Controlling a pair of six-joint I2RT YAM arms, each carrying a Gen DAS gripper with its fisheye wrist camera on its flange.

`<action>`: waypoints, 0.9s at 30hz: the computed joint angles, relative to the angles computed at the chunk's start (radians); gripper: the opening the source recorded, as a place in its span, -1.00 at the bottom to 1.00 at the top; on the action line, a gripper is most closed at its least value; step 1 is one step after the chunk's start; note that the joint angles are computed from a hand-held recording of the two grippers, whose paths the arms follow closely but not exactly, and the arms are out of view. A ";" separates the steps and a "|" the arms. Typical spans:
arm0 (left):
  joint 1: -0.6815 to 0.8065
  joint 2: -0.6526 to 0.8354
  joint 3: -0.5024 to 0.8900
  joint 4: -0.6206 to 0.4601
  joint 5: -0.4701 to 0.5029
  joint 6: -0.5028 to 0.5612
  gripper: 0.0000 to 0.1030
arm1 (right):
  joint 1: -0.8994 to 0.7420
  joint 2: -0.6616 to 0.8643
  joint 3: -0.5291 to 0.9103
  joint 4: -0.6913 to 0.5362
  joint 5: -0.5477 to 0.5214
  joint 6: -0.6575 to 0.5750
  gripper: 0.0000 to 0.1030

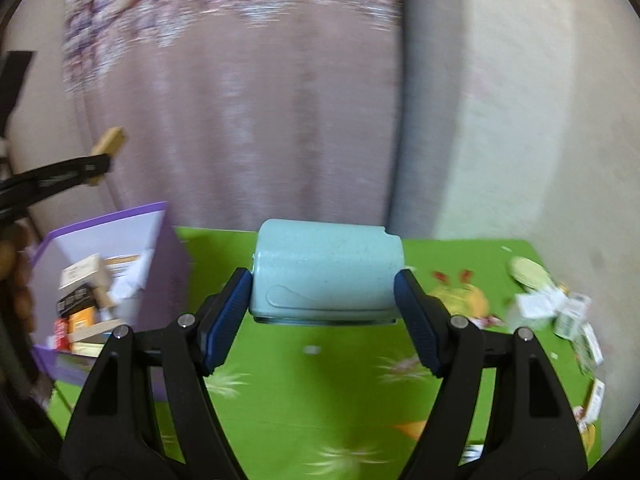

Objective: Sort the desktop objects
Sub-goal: 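Carry the wooden block and light-blue case over the purple box, then open both grippers to drop the block and case inside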

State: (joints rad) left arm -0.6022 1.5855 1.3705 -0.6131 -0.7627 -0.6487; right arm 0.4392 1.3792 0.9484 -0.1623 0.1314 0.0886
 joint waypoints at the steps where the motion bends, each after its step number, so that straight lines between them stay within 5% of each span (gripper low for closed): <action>1: 0.008 -0.014 -0.016 -0.006 -0.007 -0.018 -0.62 | 0.032 0.008 0.011 -0.001 0.004 0.001 0.46; 10: 0.032 -0.186 -0.168 -0.059 -0.061 -0.139 -0.61 | 0.250 0.130 0.120 0.007 0.002 -0.018 0.46; 14: 0.045 -0.206 -0.169 -0.090 -0.077 -0.170 -0.59 | 0.281 0.196 0.169 -0.001 -0.077 -0.027 0.47; 17: 0.052 -0.185 -0.145 -0.138 -0.090 -0.198 -0.21 | 0.283 0.222 0.179 0.002 -0.187 -0.059 0.49; 18: 0.051 -0.184 -0.149 -0.131 -0.089 -0.189 -0.08 | 0.288 0.227 0.182 -0.002 -0.179 -0.059 0.65; 27: 0.020 -0.128 -0.108 -0.043 -0.060 -0.083 0.04 | 0.246 0.118 0.039 0.087 -0.097 -0.028 0.75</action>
State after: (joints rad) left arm -0.5825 1.4573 1.2627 -0.6564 -0.8228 -0.7318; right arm 0.6857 1.4975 0.9874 -0.0754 0.0341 0.0609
